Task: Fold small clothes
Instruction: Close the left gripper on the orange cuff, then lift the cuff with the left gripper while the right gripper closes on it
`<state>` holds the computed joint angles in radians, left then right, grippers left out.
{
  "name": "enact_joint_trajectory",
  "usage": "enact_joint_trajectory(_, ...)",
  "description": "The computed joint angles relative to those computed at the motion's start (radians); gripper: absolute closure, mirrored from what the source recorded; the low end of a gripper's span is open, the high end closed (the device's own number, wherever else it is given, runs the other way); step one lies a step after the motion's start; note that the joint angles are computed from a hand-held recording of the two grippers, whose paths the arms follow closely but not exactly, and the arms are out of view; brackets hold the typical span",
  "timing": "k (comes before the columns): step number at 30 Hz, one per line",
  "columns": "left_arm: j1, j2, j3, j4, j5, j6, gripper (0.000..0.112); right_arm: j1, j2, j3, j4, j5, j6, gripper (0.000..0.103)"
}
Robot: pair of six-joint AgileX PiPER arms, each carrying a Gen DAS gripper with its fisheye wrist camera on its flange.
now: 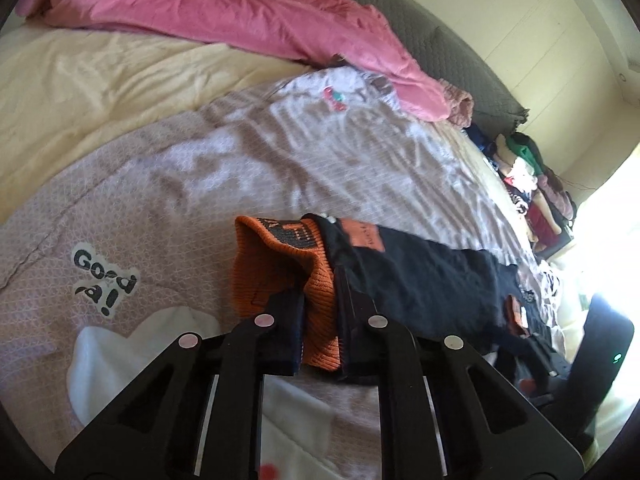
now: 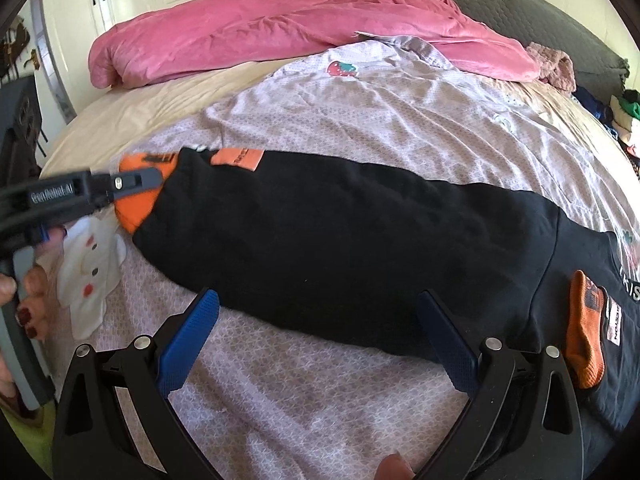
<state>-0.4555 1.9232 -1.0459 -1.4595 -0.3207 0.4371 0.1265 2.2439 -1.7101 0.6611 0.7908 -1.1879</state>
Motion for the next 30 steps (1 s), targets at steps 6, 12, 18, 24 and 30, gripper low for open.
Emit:
enact_joint_trajectory(6,-0.03,-0.033,-0.008,0.038,-0.014,-0.02,0.106,-0.022,-0.032,0.05,0.073,0.027,-0.075,0.004)
enact_joint_trajectory(12,-0.051,-0.054,-0.01,0.099,-0.007,-0.078,0.106,-0.021,-0.077,0.137,0.14,0.012,-0.19,0.004)
enact_joint_trajectory(18,-0.065,-0.08,-0.006,0.193,0.01,-0.185,0.106,-0.018,-0.132,0.246,0.284,-0.061,-0.369,0.004)
enact_joint_trajectory(24,-0.098,-0.091,-0.032,0.168,0.016,-0.173,0.106,-0.031,-0.143,0.292,0.429,-0.077,-0.53,0.004)
enact_joint_trajectory(30,-0.121,-0.096,-0.089,-0.079,0.005,0.074,0.106,-0.038,-0.172,0.331,0.488,-0.017,-0.647,0.004)
